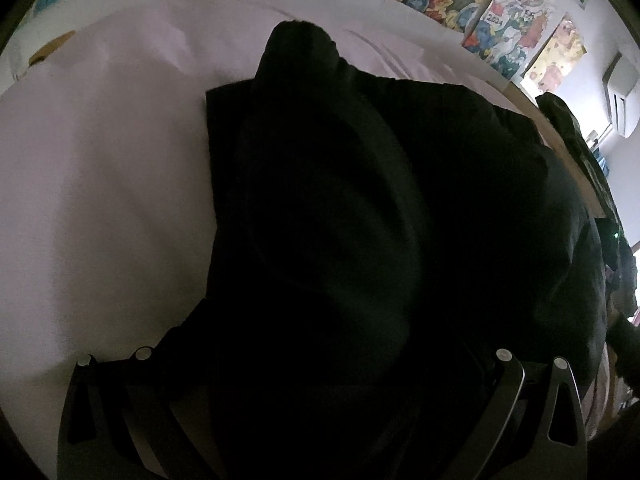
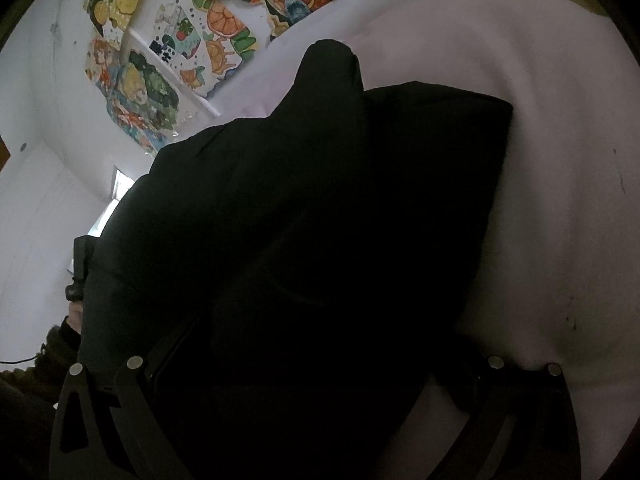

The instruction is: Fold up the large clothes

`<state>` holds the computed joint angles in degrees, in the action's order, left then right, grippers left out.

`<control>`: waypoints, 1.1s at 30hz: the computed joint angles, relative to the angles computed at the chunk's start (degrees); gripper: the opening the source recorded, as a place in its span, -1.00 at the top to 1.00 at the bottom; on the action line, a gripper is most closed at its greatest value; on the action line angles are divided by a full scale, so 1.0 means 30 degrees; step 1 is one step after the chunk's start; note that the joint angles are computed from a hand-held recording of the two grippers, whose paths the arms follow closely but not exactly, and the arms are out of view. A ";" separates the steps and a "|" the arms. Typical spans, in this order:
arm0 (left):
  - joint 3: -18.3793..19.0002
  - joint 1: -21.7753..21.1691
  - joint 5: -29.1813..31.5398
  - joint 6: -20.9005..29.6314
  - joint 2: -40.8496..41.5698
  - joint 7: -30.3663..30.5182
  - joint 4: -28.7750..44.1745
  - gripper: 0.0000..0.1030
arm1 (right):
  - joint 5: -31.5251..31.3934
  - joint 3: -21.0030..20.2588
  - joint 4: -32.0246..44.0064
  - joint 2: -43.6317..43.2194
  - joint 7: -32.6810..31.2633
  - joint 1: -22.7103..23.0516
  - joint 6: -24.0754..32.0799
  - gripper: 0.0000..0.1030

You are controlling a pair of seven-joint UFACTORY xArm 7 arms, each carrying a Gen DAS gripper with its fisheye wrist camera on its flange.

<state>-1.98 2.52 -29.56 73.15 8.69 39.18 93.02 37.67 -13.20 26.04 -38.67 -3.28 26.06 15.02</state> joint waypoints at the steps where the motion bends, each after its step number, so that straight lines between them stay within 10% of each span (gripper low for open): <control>1: -0.0011 -0.0012 0.0028 0.0239 0.0135 -0.0171 0.0307 -0.98 | -0.0116 0.0091 0.0033 0.0015 0.0021 -0.0079 0.0017 -0.93; 6: -0.0084 0.0052 -0.0018 0.0656 0.0428 -0.0492 0.0899 -0.98 | -0.0348 0.0099 0.0108 -0.0160 -0.0270 0.0142 -0.0022 -0.58; 14: -0.0113 0.0128 -0.0201 0.0946 0.0435 -0.1159 0.1216 -0.94 | 0.0540 -0.0854 0.0295 -0.0046 -0.0784 0.0906 0.0316 -0.58; 21: -0.0122 0.0445 -0.1227 0.1979 0.0577 -0.1707 0.1853 -0.21 | 0.0376 0.0222 0.0936 0.0284 -0.0241 -0.0493 0.1728 -0.56; 33: 0.0078 -0.0926 0.0726 -0.1401 -0.2784 -0.1809 -0.1294 0.58 | -0.3802 0.3971 0.2320 -0.0195 0.4018 -0.3715 0.4014 0.33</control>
